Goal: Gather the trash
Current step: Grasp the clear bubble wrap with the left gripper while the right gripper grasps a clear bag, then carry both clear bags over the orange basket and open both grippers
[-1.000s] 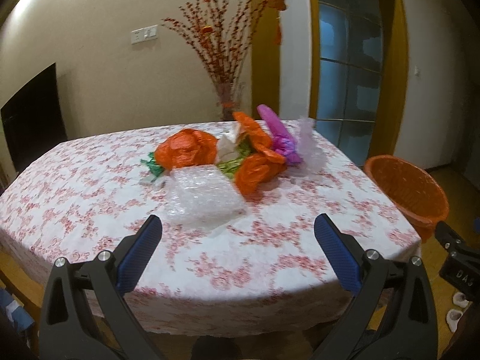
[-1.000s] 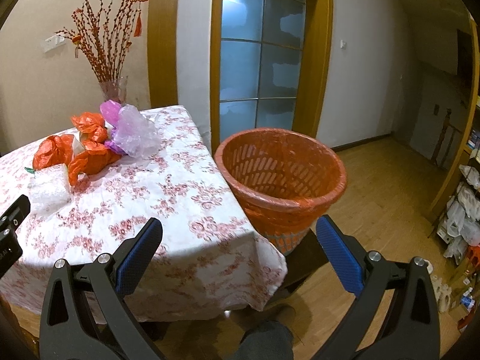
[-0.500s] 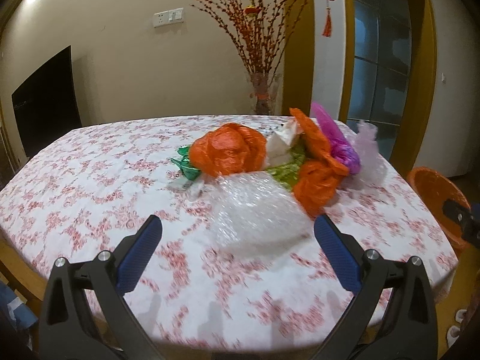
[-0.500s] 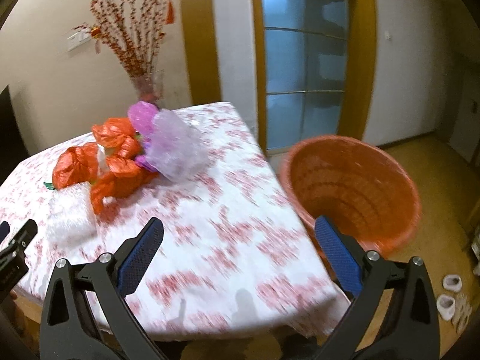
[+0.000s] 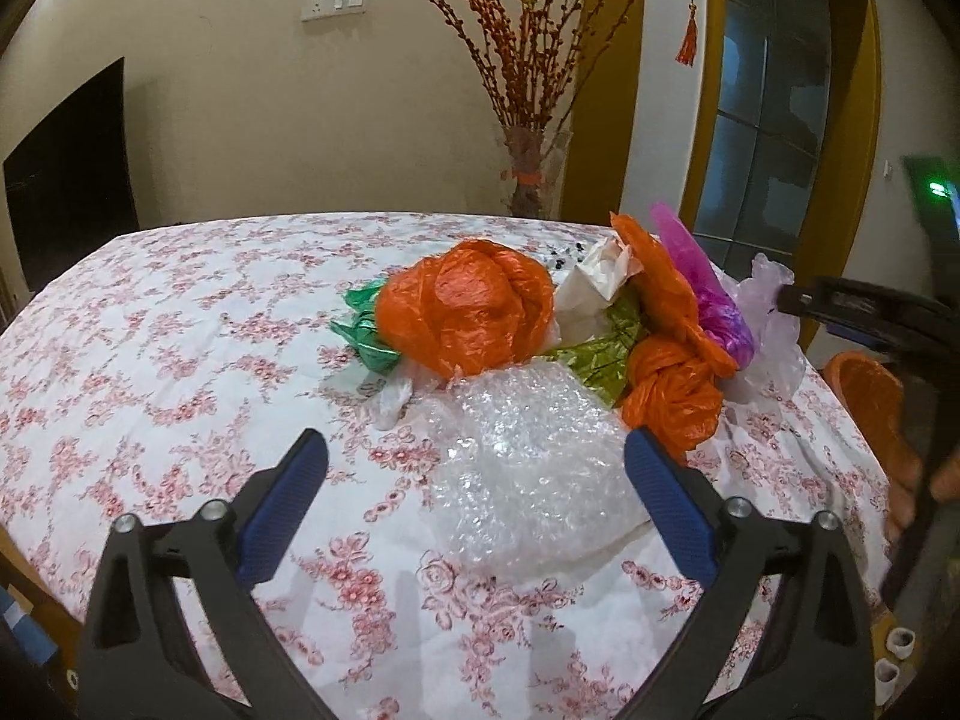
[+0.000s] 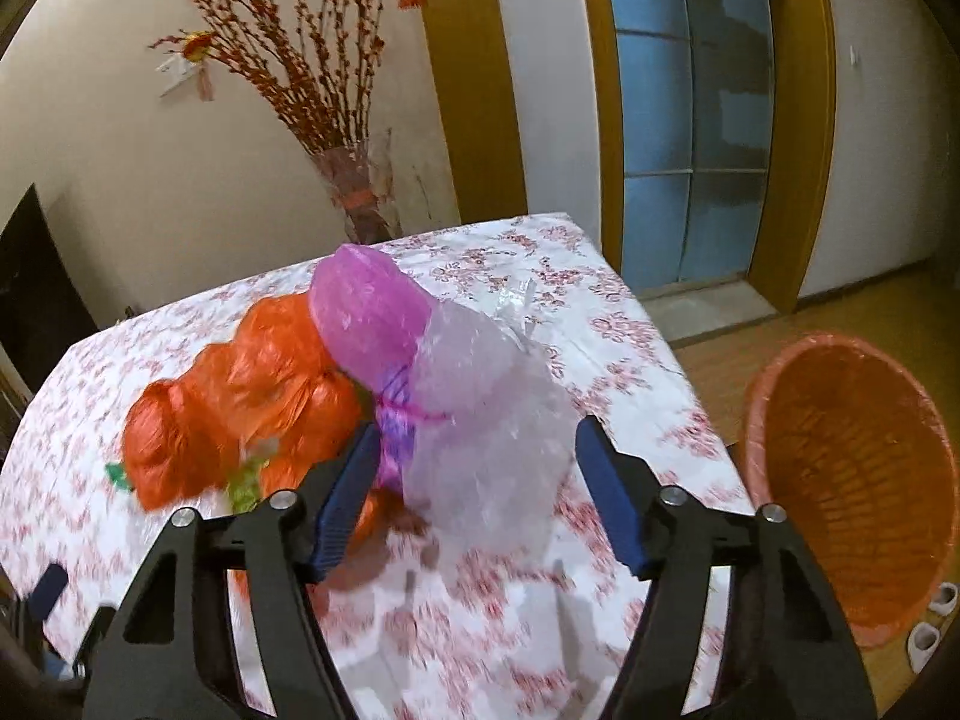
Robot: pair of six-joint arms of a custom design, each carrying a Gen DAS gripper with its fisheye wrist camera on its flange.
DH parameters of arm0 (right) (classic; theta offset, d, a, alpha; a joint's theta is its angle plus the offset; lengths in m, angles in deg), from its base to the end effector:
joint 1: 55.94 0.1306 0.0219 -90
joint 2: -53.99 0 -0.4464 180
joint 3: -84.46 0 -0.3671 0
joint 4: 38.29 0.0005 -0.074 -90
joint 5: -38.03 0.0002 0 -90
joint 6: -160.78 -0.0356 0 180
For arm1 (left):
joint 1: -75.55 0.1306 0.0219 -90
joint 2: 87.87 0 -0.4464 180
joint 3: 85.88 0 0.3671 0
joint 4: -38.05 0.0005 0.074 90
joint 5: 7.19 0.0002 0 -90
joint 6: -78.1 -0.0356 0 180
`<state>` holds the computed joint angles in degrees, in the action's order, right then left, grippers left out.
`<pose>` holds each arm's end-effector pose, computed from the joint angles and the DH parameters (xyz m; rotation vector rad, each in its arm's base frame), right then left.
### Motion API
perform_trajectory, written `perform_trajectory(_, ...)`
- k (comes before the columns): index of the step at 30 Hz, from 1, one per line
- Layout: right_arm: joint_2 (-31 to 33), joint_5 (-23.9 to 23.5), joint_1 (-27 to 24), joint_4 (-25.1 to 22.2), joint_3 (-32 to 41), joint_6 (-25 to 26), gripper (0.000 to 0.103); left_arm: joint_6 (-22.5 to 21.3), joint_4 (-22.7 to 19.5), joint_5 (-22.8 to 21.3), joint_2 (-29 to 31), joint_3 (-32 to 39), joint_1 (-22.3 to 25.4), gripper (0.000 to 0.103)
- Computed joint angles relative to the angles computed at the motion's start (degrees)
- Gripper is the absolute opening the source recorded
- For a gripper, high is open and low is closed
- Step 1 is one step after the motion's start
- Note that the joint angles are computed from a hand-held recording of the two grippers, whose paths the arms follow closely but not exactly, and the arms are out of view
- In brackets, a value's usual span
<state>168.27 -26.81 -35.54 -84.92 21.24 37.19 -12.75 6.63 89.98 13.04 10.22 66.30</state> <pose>0.6131 0.2113 0.4794 0.4679 2.2035 -0.0152 0.5522 -0.0949 0.4734 0.2639 2.1902 -0.2196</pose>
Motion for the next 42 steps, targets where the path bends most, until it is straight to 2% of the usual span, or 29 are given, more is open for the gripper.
perform_trajectory(1, 0.8, 0.0, -0.2, -1.1, 1.0, -0.1, 0.057, -0.1, -0.4, 0.4, 0.3, 0.3, 0.0, 0.092)
perform_trajectory(4, 3.3, -0.9, -0.8, -5.8, 3.6, -0.2, 0.017, -0.6, -2.2, 1.3, 1.4, 1.5, -0.3, 0.084)
perform_trajectory(6, 2.9, -1.9, -1.2, -5.8, 2.0, -0.6, 0.007, -0.9, -3.7, 1.9, 2.2, 2.2, -0.4, 0.079)
perform_trajectory(10, -0.6, -0.8, -1.1, -2.8, -3.7, -0.9, 0.004, -0.4, -6.5, 4.0, 3.8, 3.7, -0.2, 0.07)
perform_trajectory(13, -2.4, 0.2, -1.1, -1.4, -6.2, -0.3, 0.004, 0.5, -9.7, 6.4, 5.4, 5.4, -0.1, 0.054)
perform_trajectory(14, -3.1, 0.5, -1.0, -1.0, -7.0, -0.1, 0.004, 0.6, -10.1, 6.6, 5.7, 5.7, -0.1, 0.044)
perform_trajectory(15, -4.0, 0.8, -0.8, -0.5, -8.0, 0.1, 0.004, 0.7, -10.3, 6.4, 5.9, 5.7, -0.2, 0.034)
perform_trajectory(18, -5.8, 1.7, -0.7, 0.6, -10.1, 0.9, 0.004, 0.9, -9.6, 6.6, 5.4, 5.1, -0.3, 0.016)
perform_trajectory(27, -10.3, 2.2, -0.3, 3.1, -15.0, 0.5, 0.004, 0.6, -7.2, 7.0, 2.2, 3.0, -1.0, 0.01)
perform_trajectory(33, -13.2, 2.8, 0.0, 4.5, -17.5, 0.9, 0.004, -0.3, -3.7, 6.4, -1.2, 1.2, -1.9, 0.009)
perform_trajectory(42, -18.0, 4.1, 0.2, 6.7, -22.2, 1.3, 0.004, -0.4, -2.7, 8.6, -4.2, 2.6, -5.1, 0.009)
